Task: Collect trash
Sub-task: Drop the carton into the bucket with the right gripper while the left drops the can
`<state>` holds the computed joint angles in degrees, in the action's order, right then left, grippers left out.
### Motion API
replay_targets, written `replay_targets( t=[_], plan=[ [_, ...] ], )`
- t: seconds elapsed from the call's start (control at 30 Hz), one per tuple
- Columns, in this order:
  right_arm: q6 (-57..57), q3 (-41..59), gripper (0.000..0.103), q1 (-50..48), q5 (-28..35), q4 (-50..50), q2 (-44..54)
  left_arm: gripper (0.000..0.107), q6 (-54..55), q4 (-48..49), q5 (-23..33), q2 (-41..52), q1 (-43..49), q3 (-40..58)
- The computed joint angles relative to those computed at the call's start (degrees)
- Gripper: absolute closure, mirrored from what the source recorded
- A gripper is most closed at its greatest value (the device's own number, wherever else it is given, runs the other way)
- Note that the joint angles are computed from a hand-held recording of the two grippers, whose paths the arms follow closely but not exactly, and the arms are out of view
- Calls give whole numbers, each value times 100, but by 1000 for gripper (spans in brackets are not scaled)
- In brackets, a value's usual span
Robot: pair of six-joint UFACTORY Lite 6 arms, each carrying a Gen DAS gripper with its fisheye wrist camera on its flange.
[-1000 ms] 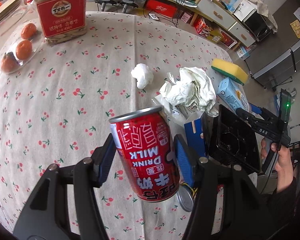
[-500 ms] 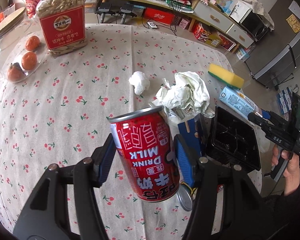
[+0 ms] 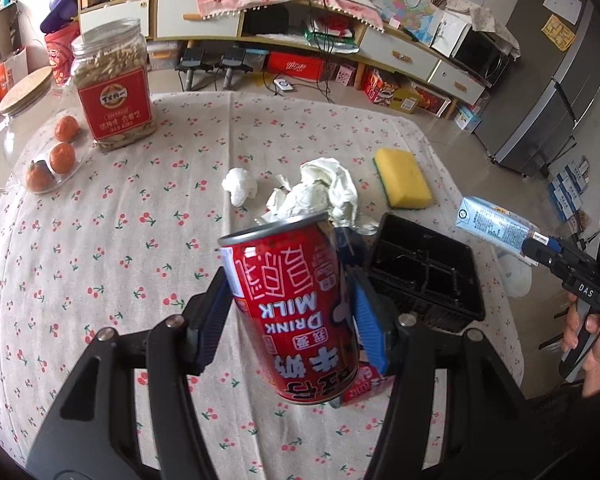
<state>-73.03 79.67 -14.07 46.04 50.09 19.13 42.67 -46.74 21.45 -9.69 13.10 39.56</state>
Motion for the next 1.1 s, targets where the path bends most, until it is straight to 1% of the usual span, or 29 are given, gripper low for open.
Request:
replay_targets(
  t=[0.1,0.17,0.33,0.47,0.5,0.6,0.7,0.8,0.93,1.0,1.03,1.1],
  plan=[
    [148,-325,52,-203,-75,-165,-419,47,-5,-91,62,-399,-94,-178],
    [237,-403,52,-434,8,-203,-575,47,-102,-53,75,-653,-211,-255],
    [428,-131,52,-1216,303,-179,-560,47,-1020,527,-20,-1054,-869,-182],
    [657,349,52,-1873,474,-170,-231,47,-1838,971,-289,-944,-1638,29],
    [794,577,52,-2062,522,-214,-31,47,-2129,1161,-384,-796,-1922,159],
    [1184,1205,52,-2410,539,-495,554,47,-2564,1367,-570,-257,-2553,576],
    [1703,1887,52,-2489,500,-1038,1241,47,-3044,1598,-718,502,-3165,1232],
    [2069,2489,52,-2477,544,-1456,1810,47,-3341,1780,-842,1169,-3558,1826],
    [2360,3559,51,-2500,1071,-1471,2684,47,-3868,2143,-932,2001,-3975,2579],
    [2405,3930,49,-2504,1290,-1401,3010,47,-4140,2335,-946,2395,-4142,2954],
    [2464,4176,48,-2506,1449,-1395,3200,47,-4326,2471,-953,2573,-4240,3119],
    [2602,4537,40,-2555,1648,-1422,3456,47,-4578,2653,-927,2925,-4384,3463]
  ],
)
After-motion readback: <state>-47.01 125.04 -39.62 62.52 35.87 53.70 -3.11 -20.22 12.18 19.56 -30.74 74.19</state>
